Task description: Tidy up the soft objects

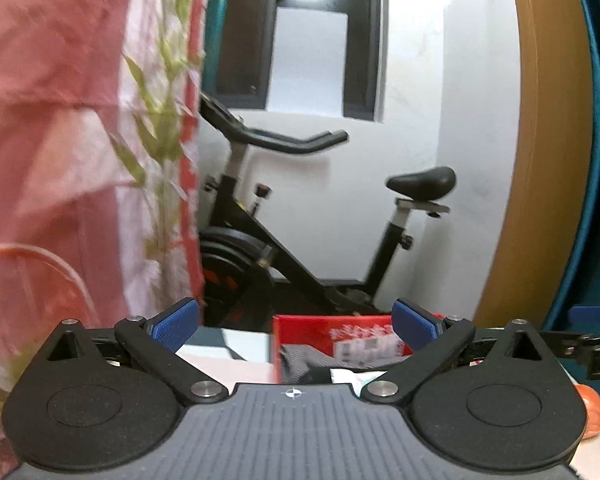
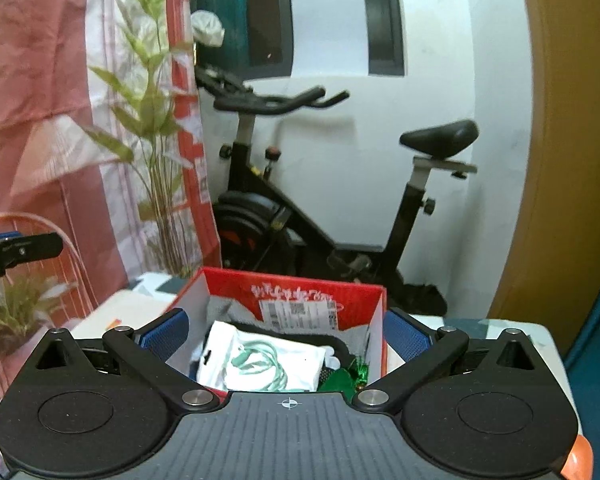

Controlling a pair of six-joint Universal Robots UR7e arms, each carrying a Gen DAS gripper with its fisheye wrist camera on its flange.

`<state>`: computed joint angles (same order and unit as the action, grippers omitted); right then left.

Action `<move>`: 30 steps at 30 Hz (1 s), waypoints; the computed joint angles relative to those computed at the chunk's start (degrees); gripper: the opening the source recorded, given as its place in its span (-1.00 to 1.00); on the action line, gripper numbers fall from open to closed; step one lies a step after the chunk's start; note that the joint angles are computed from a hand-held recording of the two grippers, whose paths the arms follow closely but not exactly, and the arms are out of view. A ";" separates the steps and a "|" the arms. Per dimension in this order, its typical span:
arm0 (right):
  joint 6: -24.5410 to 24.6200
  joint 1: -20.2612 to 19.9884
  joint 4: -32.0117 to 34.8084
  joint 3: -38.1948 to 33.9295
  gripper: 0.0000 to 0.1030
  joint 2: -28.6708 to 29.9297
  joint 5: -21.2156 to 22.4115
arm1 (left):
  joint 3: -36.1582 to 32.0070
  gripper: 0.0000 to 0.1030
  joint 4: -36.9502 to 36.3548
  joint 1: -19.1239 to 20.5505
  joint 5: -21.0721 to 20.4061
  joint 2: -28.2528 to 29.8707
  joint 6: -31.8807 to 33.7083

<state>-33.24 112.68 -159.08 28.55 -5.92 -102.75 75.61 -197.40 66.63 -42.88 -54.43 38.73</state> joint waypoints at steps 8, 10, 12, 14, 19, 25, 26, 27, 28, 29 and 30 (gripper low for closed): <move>2.74 2.15 -11.32 18.93 0.99 -10.86 -1.27 | 7.03 1.00 -13.26 -4.93 2.44 -3.38 10.80; 3.01 2.67 -14.11 23.38 0.99 -13.50 -1.52 | 9.06 1.00 -12.88 -6.70 4.51 -4.90 10.27; 2.99 3.29 -17.04 27.52 0.99 -15.85 -2.18 | 11.52 1.00 -14.77 -8.39 5.94 -6.29 10.50; 2.89 3.89 -20.14 31.21 0.99 -17.84 -3.02 | 13.59 1.00 -15.85 -10.02 7.28 -7.60 10.23; 3.06 5.10 -26.71 39.43 0.99 -22.32 -4.84 | 16.87 1.00 -18.79 -13.79 12.31 -9.78 10.26; 0.84 6.44 -33.29 46.65 0.99 -26.09 -7.16 | 19.79 1.00 -24.18 -16.97 14.64 -11.30 14.96; 0.39 6.63 -34.51 47.67 0.99 -26.56 -7.51 | 20.41 1.00 -24.21 -17.25 15.01 -11.58 14.64; 0.28 6.67 -35.22 48.59 0.99 -27.10 -7.37 | 20.62 1.00 -25.12 -17.49 15.49 -11.53 15.28; 0.53 6.64 -35.52 49.35 0.99 -27.59 -7.12 | 20.53 1.00 -26.71 -17.67 16.00 -11.17 16.65; 0.90 6.58 -35.75 50.12 0.99 -28.10 -6.91 | 20.11 1.00 -29.17 -17.84 16.49 -10.48 19.13; 1.27 6.52 -35.97 50.67 0.99 -28.46 -6.91 | 19.56 1.00 -31.17 -17.93 16.91 -9.83 21.35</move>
<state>-31.97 119.20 -195.05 79.22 -34.38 -109.65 95.17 -228.57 48.70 -25.97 -64.25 60.08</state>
